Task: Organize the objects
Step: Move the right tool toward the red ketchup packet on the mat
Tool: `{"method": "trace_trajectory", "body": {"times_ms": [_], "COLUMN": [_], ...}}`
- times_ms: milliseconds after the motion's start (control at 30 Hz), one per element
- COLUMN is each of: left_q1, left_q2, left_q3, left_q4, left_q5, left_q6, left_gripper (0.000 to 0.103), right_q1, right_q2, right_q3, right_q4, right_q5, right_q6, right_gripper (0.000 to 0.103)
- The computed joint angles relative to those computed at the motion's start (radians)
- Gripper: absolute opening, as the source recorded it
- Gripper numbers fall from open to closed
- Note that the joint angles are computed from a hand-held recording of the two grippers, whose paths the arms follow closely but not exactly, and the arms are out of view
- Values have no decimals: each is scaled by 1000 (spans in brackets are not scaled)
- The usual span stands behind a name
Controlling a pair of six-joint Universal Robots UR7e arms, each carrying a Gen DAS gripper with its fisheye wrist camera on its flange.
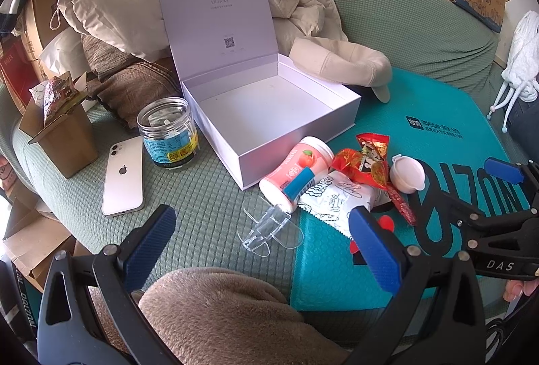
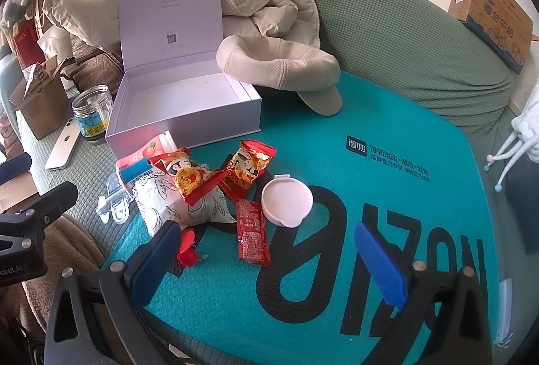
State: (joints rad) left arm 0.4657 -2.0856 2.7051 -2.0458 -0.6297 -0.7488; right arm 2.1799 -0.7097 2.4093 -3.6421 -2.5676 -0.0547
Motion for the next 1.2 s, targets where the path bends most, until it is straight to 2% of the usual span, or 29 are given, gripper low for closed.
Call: {"method": "trace_trajectory", "body": {"times_ms": [767,1000,1200], "left_q1": [-16,-46,-110], "left_q2": [-13,-37,-74], "left_q3": [-2,-20,-46], "left_q4": [39,122,276], "left_q5": [-5,-7,-8], "left_q6": [-23,-82,-189], "left_gripper": [103,103,103], "right_q1": [2,17,36], "right_q2": [-5,-24,-49], "right_q3": [4,17,46], "right_q4": [5,-12,-35], "right_q5": [7,4,13], "right_q6": [-5,-9,-15], "right_gripper": [103,103,103]}}
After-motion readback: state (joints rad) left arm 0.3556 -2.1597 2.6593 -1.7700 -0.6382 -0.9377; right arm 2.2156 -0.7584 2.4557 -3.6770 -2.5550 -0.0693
